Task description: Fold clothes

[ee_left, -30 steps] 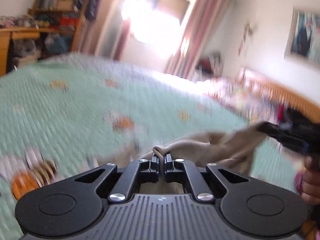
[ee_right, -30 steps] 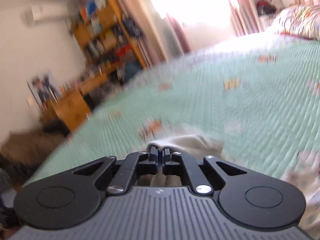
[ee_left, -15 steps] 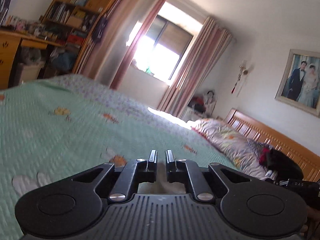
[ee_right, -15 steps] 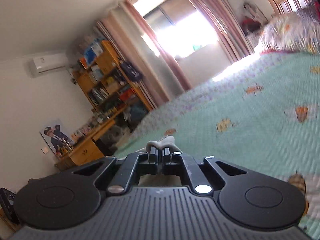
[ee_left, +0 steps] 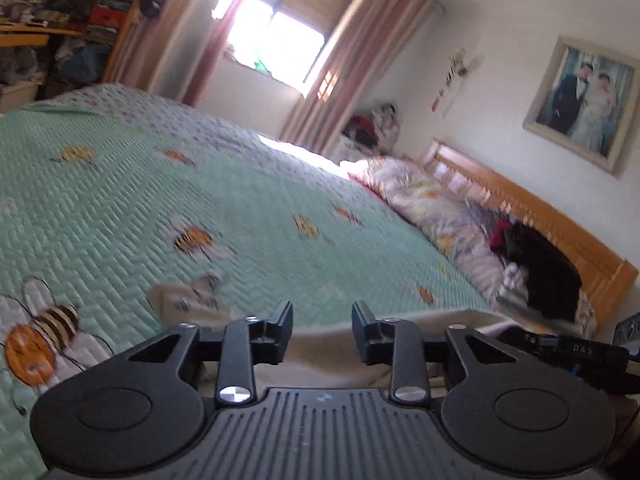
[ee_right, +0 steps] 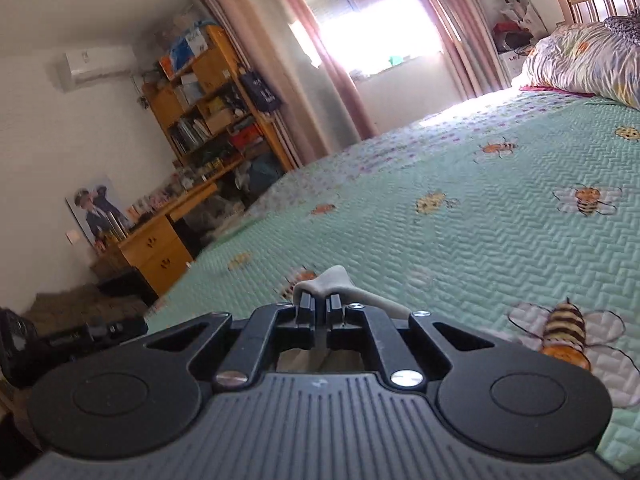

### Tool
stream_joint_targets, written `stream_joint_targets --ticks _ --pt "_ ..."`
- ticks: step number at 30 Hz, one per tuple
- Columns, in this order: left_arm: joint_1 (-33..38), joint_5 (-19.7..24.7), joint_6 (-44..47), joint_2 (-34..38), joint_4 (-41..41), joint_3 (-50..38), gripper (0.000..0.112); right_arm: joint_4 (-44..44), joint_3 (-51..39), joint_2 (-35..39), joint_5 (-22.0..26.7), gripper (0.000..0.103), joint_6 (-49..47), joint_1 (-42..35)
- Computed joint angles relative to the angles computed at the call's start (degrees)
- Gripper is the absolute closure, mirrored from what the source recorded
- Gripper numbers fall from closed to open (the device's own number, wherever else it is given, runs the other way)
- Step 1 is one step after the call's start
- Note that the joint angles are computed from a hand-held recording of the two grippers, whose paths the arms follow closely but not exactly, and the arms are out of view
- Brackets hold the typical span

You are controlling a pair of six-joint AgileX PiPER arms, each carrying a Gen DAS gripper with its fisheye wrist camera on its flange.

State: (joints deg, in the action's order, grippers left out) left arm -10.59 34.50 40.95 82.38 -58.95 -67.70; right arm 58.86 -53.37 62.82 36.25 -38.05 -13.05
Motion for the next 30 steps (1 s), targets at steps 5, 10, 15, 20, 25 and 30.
stream_joint_targets --ticks 5,10,15,20,25,30 --pt "-11.64 -7.00 -10.76 8.02 20.01 -1.61 0.057 -15.55 10.81 -7.90 -5.57 0.088 12.85 3.05" --pt "-16.06 -9.86 -25.15 10.49 42.04 -5.91 0.042 -5.65 15.89 -17.30 -13.70 0.060 -0.64 3.97" --pt "-17.45 -3.12 -30.65 15.30 51.06 -12.88 0.041 10.11 11.90 -9.21 -8.02 0.034 -14.62 5.56" --pt "-18.65 -4.07 -32.62 15.04 53.23 -9.92 0.041 -6.96 8.88 3.37 -12.64 0.047 5.75 14.90" --pt "-19.00 -4.04 -32.88 15.33 53.33 -9.98 0.039 -2.91 8.08 10.39 -12.28 0.048 11.41 12.25" --pt "-19.66 -4.32 -34.13 17.74 55.27 -12.22 0.082 8.39 7.00 15.79 -15.18 0.058 5.34 12.16"
